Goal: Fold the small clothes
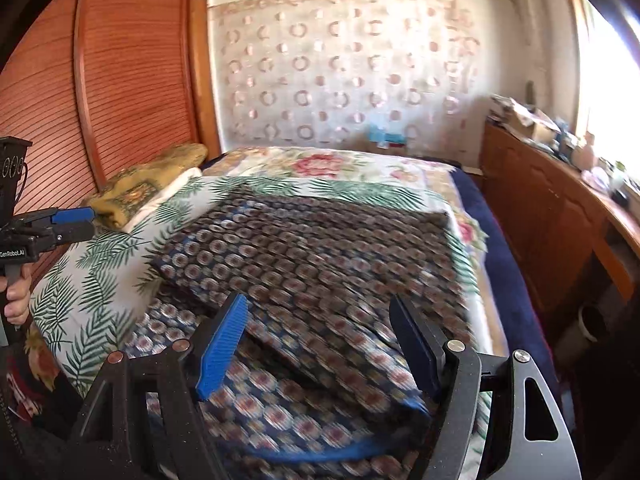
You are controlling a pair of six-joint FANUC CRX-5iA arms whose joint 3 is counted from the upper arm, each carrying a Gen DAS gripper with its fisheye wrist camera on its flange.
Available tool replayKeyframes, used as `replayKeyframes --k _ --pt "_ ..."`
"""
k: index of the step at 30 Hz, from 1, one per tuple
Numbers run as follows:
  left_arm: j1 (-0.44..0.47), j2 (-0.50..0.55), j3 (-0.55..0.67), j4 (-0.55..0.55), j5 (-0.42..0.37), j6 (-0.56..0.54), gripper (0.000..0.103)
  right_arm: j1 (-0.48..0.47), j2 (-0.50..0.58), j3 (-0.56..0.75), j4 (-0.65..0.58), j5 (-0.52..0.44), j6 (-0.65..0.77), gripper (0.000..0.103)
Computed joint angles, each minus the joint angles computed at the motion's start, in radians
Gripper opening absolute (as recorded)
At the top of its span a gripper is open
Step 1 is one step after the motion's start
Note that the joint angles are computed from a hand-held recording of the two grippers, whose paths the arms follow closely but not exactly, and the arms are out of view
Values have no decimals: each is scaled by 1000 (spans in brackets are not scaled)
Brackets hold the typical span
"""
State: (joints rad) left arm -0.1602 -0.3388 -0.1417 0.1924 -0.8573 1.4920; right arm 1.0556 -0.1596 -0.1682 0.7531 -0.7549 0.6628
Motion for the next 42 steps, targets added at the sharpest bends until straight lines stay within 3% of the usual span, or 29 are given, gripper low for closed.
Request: replayKeyframes --k 7,20,29,36,39,42 --pt "37 -37 -33 -17 13 5 68 -8 95 114 -92 30 157 75" --pt "83 -70 -77 1 17 0 68 -16 232 319 -261 -27 422 75" --pt "93 -75 -101 40 20 -18 68 -51 404 588 -496 -225 720 75" --pt "96 -74 -108 48 21 -23 68 -58 511 712 -493 -329 783 75" --pt "94 -71 -108 49 17 -25 68 -65 525 718 -499 -322 786 64" --pt "90 -69 -109 48 16 -24 68 -71 519 708 -515 -298 795 35"
